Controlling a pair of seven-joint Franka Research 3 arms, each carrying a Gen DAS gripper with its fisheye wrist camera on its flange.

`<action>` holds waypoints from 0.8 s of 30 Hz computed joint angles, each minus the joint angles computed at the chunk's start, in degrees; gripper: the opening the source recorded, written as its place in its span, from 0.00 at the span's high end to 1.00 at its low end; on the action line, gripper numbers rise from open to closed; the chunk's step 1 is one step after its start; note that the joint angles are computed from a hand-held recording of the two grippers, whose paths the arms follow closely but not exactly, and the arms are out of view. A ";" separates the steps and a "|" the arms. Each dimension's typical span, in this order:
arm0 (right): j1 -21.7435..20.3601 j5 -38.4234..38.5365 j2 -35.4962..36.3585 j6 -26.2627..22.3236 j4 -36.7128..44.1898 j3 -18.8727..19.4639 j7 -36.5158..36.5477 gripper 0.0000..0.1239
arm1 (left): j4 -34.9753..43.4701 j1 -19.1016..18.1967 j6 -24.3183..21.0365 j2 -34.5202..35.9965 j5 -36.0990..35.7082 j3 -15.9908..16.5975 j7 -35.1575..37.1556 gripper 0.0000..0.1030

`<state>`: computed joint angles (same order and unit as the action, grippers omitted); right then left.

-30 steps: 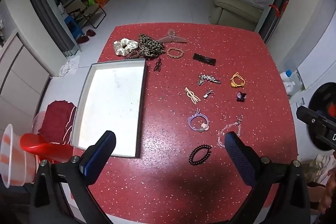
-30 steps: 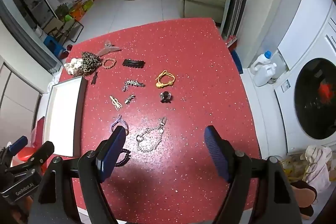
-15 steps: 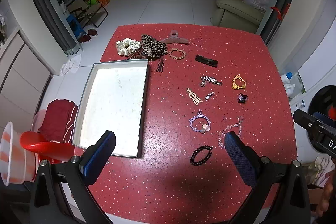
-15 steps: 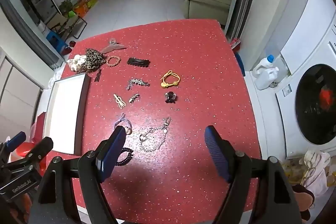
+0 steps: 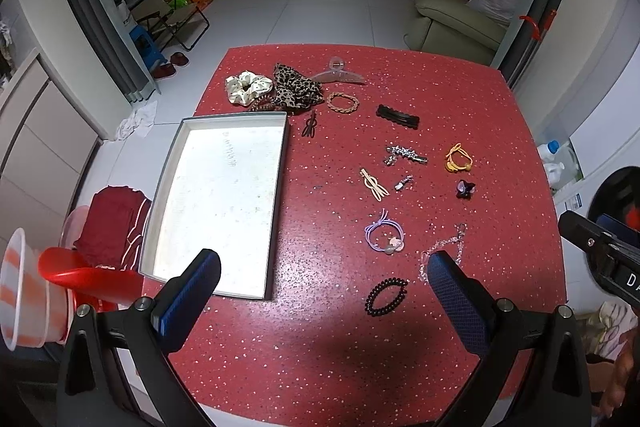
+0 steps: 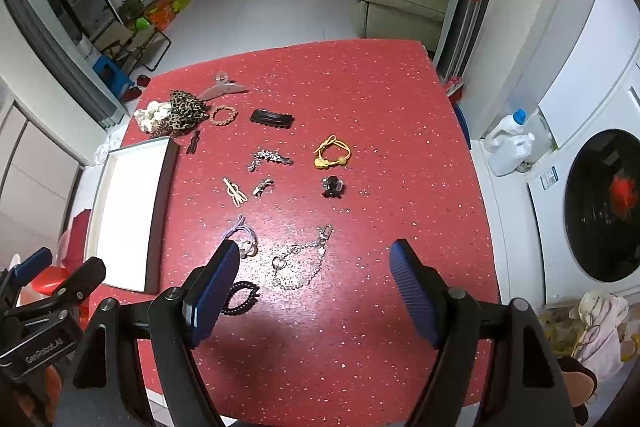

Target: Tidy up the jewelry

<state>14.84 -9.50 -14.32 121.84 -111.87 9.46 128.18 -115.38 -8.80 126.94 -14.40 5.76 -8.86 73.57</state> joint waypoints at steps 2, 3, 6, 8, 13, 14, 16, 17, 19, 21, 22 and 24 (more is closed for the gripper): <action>0.03 0.01 0.02 -0.05 0.03 0.01 0.05 0.35 | -0.04 0.00 0.05 -0.02 -0.03 0.00 0.03 0.00; 0.05 0.05 0.06 -0.05 0.05 0.00 0.06 0.35 | -0.04 0.02 0.04 -0.02 0.00 0.00 0.00 0.00; 0.15 0.04 0.24 -0.14 0.28 0.03 -0.03 0.35 | -0.16 0.09 0.07 -0.06 -0.03 0.06 -0.04 0.00; 0.25 0.01 0.30 -0.25 0.45 0.08 -0.07 0.35 | -0.45 0.15 0.08 -0.22 -0.13 0.17 0.02 0.00; 0.37 -0.05 0.31 -0.07 0.32 0.10 0.02 0.35 | -0.63 0.26 0.04 -0.32 -0.17 0.22 0.01 0.00; 0.40 -0.04 0.35 -0.08 0.36 0.11 0.03 0.35 | -0.66 0.27 0.06 -0.35 -0.16 0.22 0.03 0.00; 0.42 -0.03 0.31 -0.05 0.30 0.11 0.10 0.35 | -0.63 0.29 -0.02 -0.32 -0.19 0.24 0.09 0.00; 0.44 0.00 0.32 -0.07 0.32 0.08 0.03 0.35 | -0.53 0.29 -0.11 -0.27 -0.17 0.20 0.01 0.00; 0.46 -0.01 0.34 -0.10 0.35 0.08 0.00 0.35 | -0.61 0.30 -0.08 -0.33 -0.20 0.23 0.03 0.00; 0.47 0.01 0.35 -0.11 0.37 0.07 0.00 0.35 | -0.60 0.29 -0.12 -0.37 -0.12 0.15 -0.09 0.00; 0.45 -0.02 0.36 -0.16 0.38 0.06 0.03 0.35 | -0.60 0.28 -0.12 -0.37 -0.12 0.16 -0.09 0.00; 0.47 0.05 0.32 -0.09 0.34 0.06 0.05 0.35 | -0.63 0.28 -0.13 -0.41 -0.12 0.18 -0.06 0.00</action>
